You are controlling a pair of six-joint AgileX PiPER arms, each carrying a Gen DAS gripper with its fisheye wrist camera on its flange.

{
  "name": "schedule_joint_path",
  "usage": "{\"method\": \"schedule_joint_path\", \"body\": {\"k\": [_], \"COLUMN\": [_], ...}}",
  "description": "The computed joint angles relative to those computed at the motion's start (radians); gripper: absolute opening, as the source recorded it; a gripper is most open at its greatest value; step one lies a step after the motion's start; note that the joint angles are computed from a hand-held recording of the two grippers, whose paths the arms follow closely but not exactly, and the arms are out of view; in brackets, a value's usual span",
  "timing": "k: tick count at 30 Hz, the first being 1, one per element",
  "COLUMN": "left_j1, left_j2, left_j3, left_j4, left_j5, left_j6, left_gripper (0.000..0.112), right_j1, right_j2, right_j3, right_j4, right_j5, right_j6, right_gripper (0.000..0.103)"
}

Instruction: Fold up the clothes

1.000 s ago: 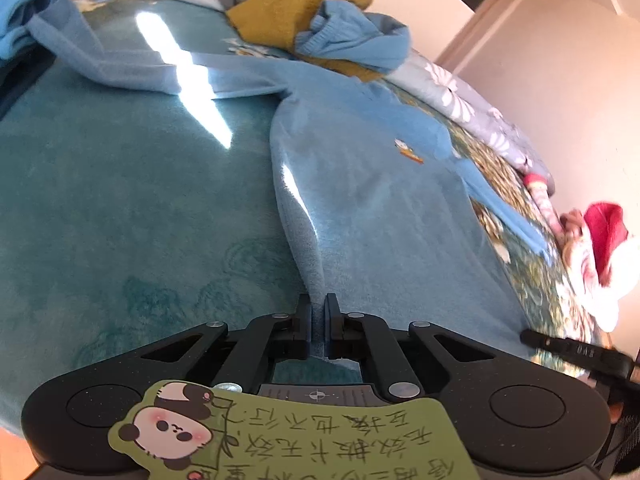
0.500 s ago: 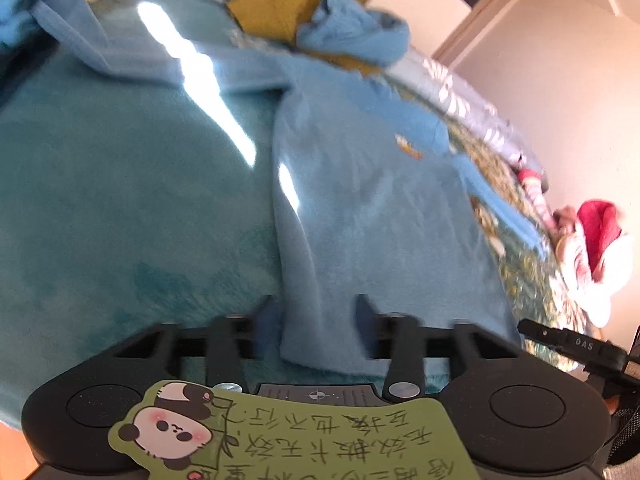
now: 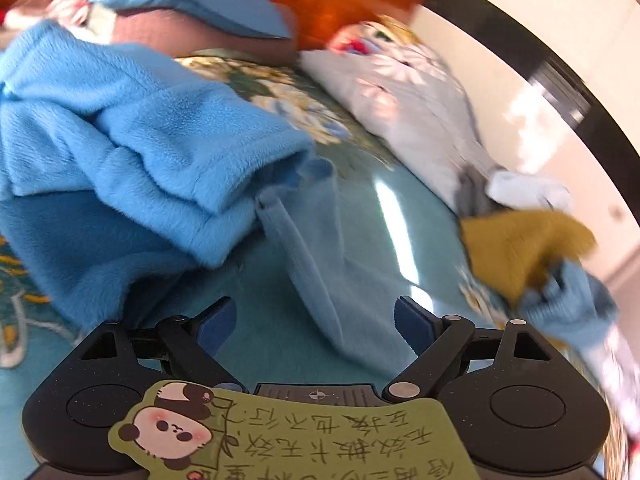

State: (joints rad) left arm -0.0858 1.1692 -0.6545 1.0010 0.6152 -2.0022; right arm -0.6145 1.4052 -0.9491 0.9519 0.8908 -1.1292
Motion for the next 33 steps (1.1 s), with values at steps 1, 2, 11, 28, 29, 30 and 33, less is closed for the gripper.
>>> {"method": "schedule_joint_path", "body": {"k": [1, 2, 11, 28, 29, 30, 33], "left_j1": [0.006, 0.021, -0.023, -0.401, -0.419, -0.431, -0.47], "left_j2": [0.023, 0.037, 0.015, 0.599, 0.66, 0.714, 0.869], "left_j3": [-0.006, -0.009, -0.012, -0.858, -0.927, -0.988, -1.147], "left_j4": [0.025, 0.025, 0.11, 0.316, 0.272, 0.221, 0.044], "left_j5": [-0.006, -0.018, 0.061, -0.003, -0.008, -0.017, -0.028], "left_j6": [-0.035, -0.039, -0.068, 0.294, 0.356, 0.423, 0.637], "left_gripper": [0.067, 0.051, 0.007, 0.006, 0.006, 0.006, 0.006], "right_j1": [0.011, 0.021, 0.054, 0.0, -0.004, -0.008, -0.018], "right_j2": [0.0, 0.002, 0.043, 0.185, 0.193, 0.201, 0.225], "right_j3": [-0.001, -0.001, -0.026, -0.102, -0.107, -0.112, -0.124], "right_j4": [-0.001, -0.004, -0.01, 0.039, 0.044, 0.047, 0.059], "right_j5": [-0.005, -0.012, -0.042, -0.055, -0.055, -0.056, -0.056], "right_j6": [0.002, 0.005, 0.025, 0.002, -0.002, -0.004, -0.013], "right_gripper": [0.05, 0.05, 0.05, 0.05, 0.05, 0.05, 0.05]}}
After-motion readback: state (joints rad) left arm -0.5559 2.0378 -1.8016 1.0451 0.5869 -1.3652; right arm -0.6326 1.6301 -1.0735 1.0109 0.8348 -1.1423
